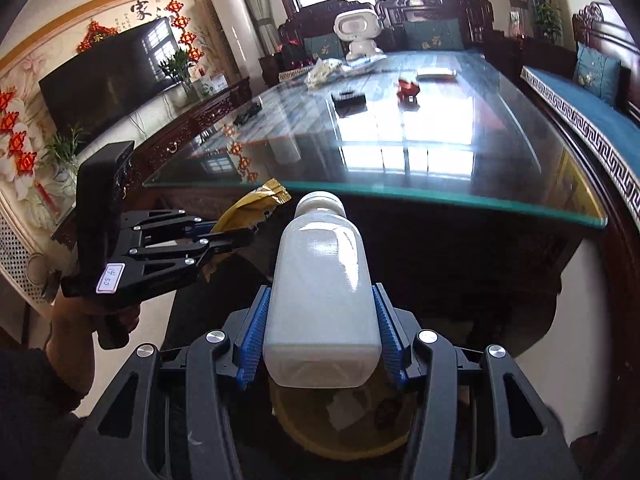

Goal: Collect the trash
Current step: 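Carry the bottle and wrapper over the yellow bin with both tools, then open the right tool to drop the bottle while the left tool drops the wrapper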

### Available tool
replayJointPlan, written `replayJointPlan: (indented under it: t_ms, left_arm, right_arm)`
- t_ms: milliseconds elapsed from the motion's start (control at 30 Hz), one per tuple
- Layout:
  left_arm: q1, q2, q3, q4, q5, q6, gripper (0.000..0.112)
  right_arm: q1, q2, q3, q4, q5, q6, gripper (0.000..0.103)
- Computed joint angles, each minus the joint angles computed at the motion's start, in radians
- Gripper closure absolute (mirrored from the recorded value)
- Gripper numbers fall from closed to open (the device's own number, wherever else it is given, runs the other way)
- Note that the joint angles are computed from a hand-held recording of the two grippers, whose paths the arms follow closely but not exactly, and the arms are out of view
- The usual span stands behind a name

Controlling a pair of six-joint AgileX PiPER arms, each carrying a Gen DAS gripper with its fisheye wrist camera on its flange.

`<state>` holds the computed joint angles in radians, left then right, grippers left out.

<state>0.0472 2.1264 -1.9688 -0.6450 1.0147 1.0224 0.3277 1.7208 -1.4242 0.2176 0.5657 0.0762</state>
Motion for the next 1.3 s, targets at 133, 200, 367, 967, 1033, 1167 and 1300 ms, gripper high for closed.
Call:
replayJointPlan:
  t_ms: [133,200,367,967,1033,1167,1300]
  left_arm:
    - [0.003,-0.025,0.115,0.002,-0.027,0.044,0.097]
    - [0.007,-0.035,0.163,-0.002,-0.035,0.063,0.097]
    - [0.018,-0.026,0.184,-0.009,-0.038,0.070,0.096]
    - [-0.056,-0.045,0.221,0.005,-0.002,0.138,0.080]
    - [-0.060,-0.059,0.238,-0.012,-0.008,0.165,0.040]
    - [-0.067,-0.095,0.286,-0.047,-0.041,0.222,0.029]
    - [-0.072,-0.095,0.272,-0.044,-0.045,0.222,0.029]
  right_arm:
    - [0.021,0.015,0.051,-0.025,-0.006,0.054,0.054]
    - [0.033,0.029,0.059,-0.056,0.002,0.083,0.054]
    - [0.055,0.064,0.045,-0.127,0.020,0.161,0.026]
    - [0.009,0.027,0.071,-0.071,0.015,0.084,0.025]
    - [0.006,0.026,0.072,-0.079,0.016,0.087,0.025]
    - [-0.008,0.035,0.061,-0.054,0.022,0.064,0.025]
    - [-0.023,0.055,0.030,-0.031,0.033,0.035,0.025]
